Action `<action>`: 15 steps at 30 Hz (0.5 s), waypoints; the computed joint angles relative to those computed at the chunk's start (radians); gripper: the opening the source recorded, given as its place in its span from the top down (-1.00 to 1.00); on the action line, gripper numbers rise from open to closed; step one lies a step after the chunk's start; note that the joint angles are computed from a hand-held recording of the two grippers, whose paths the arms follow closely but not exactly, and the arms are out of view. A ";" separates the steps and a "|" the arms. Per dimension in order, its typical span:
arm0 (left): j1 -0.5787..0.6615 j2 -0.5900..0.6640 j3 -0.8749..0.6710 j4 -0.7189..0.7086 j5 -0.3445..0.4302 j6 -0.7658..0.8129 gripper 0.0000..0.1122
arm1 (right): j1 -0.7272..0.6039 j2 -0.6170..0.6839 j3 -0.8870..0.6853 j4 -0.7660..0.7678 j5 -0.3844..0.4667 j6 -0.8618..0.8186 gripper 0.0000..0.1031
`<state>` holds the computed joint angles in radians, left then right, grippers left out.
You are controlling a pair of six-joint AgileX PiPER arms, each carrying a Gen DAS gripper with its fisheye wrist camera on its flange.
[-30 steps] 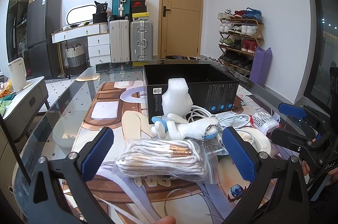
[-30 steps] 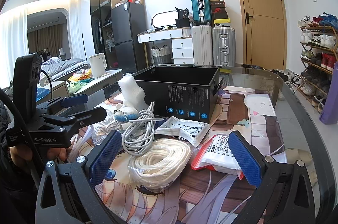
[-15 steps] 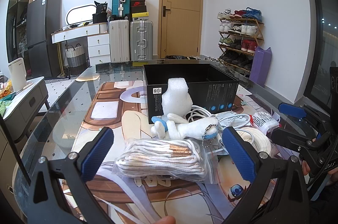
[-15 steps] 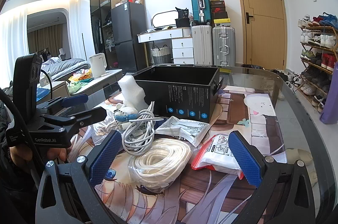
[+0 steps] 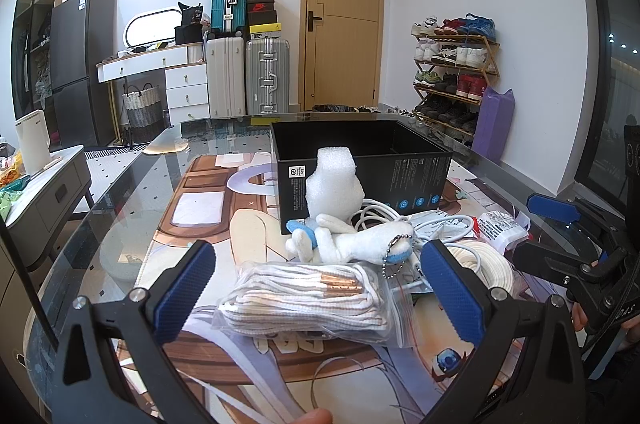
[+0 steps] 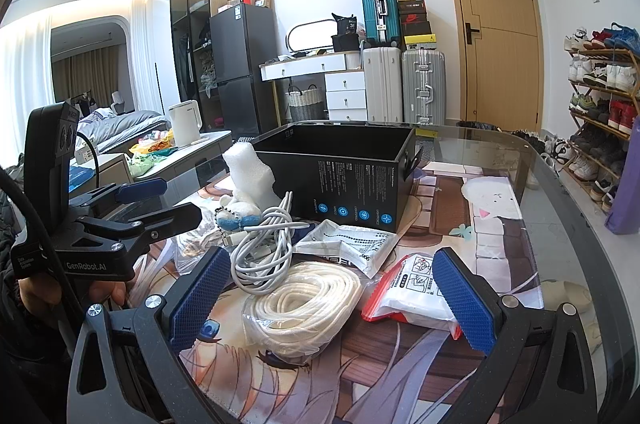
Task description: Organize soft objects
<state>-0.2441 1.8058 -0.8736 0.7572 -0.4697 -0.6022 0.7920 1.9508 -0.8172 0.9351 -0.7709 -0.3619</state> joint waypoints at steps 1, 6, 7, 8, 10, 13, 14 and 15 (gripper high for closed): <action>-0.005 0.005 0.003 -0.012 -0.004 0.012 -0.84 | 0.002 0.004 -0.004 0.002 -0.001 0.000 -0.99; 0.005 0.008 0.019 -0.001 -0.029 0.011 -0.84 | 0.008 0.006 -0.008 0.010 0.001 -0.004 -0.99; 0.005 0.009 0.019 0.001 -0.031 0.008 -0.84 | 0.009 0.004 -0.006 0.011 0.000 -0.003 -0.99; 0.005 0.008 0.016 0.008 -0.028 0.002 -0.84 | 0.010 0.005 -0.007 0.014 0.000 -0.006 -0.99; 0.007 0.006 0.014 0.015 -0.025 -0.005 -0.84 | -0.006 -0.002 0.003 -0.002 0.006 0.002 -0.99; 0.006 0.008 0.015 0.009 -0.026 0.002 -0.84 | -0.004 -0.007 0.003 0.009 0.008 -0.007 -0.99; 0.007 0.006 0.015 0.012 -0.026 0.000 -0.84 | -0.007 -0.010 0.004 0.007 0.010 -0.007 -0.99; 0.006 0.007 0.015 0.010 -0.026 0.002 -0.84 | -0.007 -0.013 0.007 0.007 0.010 -0.007 -0.99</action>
<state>-0.2377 1.8124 -0.8585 0.7671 -0.4957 -0.5997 0.7848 1.9379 -0.8106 0.9424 -0.7605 -0.3691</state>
